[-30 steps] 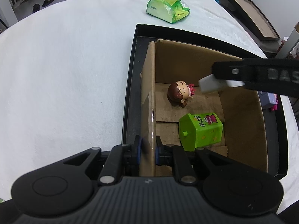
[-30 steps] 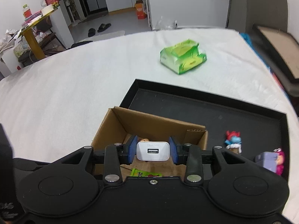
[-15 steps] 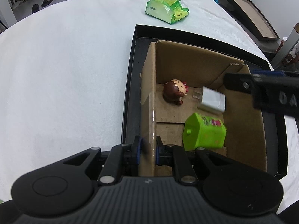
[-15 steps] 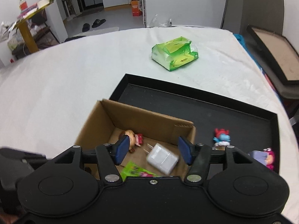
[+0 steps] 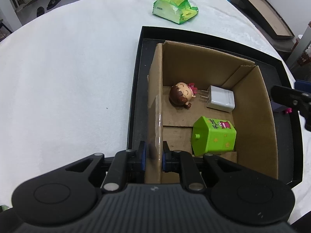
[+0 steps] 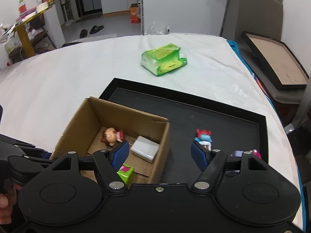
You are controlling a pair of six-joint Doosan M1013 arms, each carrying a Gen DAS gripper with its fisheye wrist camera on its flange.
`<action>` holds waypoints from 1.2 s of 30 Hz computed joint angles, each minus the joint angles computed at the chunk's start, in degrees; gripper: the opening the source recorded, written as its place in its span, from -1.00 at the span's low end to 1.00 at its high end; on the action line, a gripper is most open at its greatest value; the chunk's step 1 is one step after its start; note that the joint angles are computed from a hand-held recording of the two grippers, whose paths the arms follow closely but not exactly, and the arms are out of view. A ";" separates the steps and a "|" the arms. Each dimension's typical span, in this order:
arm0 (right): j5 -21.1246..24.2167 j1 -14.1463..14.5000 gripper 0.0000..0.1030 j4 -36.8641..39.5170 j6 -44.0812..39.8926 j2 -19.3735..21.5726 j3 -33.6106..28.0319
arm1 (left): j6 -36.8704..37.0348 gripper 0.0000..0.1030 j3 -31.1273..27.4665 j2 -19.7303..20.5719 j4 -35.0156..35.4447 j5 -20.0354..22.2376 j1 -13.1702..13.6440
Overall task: Organize rigid objects
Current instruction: 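Open the right tool to drop the charger into the box, then reach the right tool to the lavender cube toy and grasp it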
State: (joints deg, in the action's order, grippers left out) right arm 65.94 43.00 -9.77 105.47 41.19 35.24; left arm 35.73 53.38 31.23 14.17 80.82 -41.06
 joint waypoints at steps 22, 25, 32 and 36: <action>-11.81 -2.51 0.53 -9.20 16.37 -5.79 15.86 | 0.77 -0.18 -6.45 3.87 2.93 8.38 -0.58; -11.83 -2.65 0.53 -11.92 18.92 -5.62 16.46 | 1.51 -0.11 -7.91 4.82 2.62 9.58 -0.55; -12.30 -3.23 0.58 -14.44 21.91 -5.26 17.04 | 3.94 -0.02 -11.86 7.42 3.17 12.43 -0.71; -11.75 -3.71 0.63 -15.68 23.57 -4.87 16.93 | 4.36 -0.01 -13.71 8.63 3.64 14.14 -0.70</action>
State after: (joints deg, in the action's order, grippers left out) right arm 54.19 39.28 -25.45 129.04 36.33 52.17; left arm 40.09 39.67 39.86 17.81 94.96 -41.76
